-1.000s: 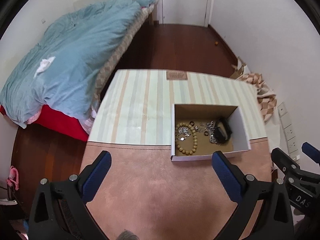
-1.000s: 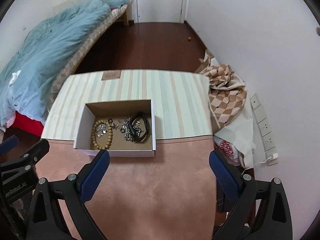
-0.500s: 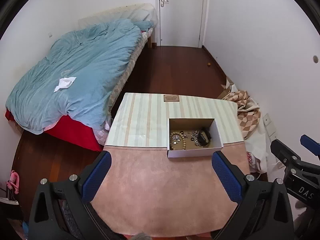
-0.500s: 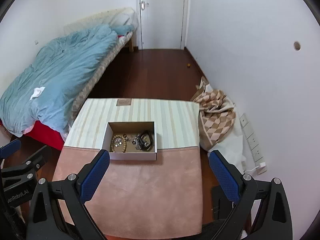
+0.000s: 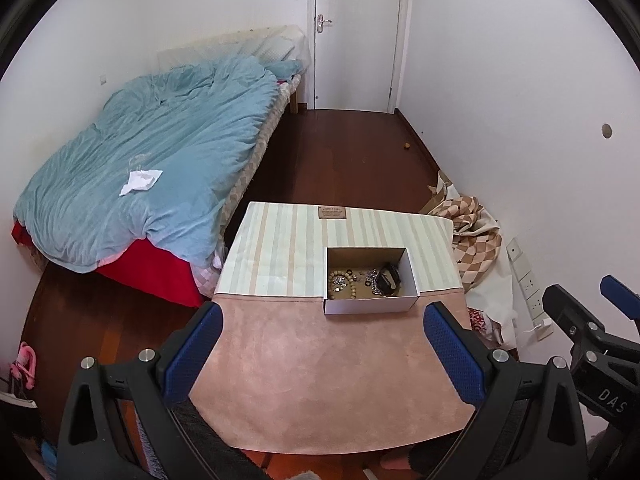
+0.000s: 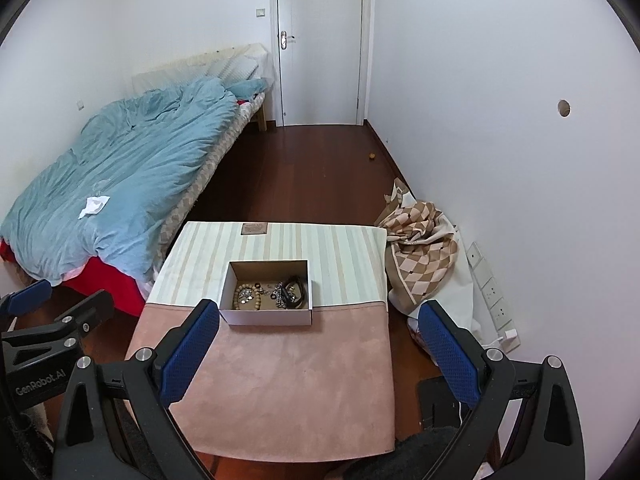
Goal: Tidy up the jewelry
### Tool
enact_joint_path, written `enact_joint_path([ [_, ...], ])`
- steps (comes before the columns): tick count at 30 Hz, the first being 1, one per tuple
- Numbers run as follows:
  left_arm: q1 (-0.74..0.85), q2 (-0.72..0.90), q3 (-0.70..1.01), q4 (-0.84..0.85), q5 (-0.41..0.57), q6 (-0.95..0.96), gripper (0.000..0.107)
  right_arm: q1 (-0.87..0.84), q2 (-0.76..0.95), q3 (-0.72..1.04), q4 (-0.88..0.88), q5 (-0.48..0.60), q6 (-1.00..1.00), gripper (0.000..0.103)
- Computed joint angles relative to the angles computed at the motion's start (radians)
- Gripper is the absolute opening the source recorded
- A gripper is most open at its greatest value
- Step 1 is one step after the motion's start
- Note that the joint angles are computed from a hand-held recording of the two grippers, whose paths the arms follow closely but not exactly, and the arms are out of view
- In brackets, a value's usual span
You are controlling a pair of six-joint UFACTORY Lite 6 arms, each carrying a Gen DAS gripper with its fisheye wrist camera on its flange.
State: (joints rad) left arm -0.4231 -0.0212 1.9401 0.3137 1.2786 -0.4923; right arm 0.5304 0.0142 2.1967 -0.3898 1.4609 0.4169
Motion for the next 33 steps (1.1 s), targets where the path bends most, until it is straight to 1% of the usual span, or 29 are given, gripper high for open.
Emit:
enact_joint_path([
  [4,-0.016,0.017,0.024,0.011,0.016,-0.006,0.102,0.014,0.027,0.042,-0.018,0.021,-0.008,0.101],
  [9,-0.002,0.048,0.04,0.0,0.024,-0.005,0.102,-0.04,0.075,0.055,0.014,-0.008,-0.043,0.103],
  [11,0.021,0.087,0.061,-0.026,0.018,0.012,0.102,-0.069,0.099,0.058,0.032,-0.023,-0.057,0.103],
  [15,0.043,0.163,0.104,-0.018,0.01,0.019,0.102,-0.131,0.16,0.073,0.071,-0.058,-0.087,0.103],
  [21,0.085,0.288,0.203,-0.035,0.011,0.052,0.102,-0.197,0.283,0.156,0.121,-0.066,-0.134,0.103],
  [24,0.1,0.361,0.274,-0.056,0.028,0.073,0.102,-0.222,0.357,0.228,0.141,-0.047,-0.154,0.103],
  [29,0.112,0.449,0.361,-0.087,0.056,0.099,0.102,-0.252,0.489,0.387,0.17,0.014,-0.191,0.103],
  [33,0.117,0.506,0.431,-0.102,0.085,0.11,0.102,-0.262,0.559,0.471,0.179,0.05,-0.201,0.103],
])
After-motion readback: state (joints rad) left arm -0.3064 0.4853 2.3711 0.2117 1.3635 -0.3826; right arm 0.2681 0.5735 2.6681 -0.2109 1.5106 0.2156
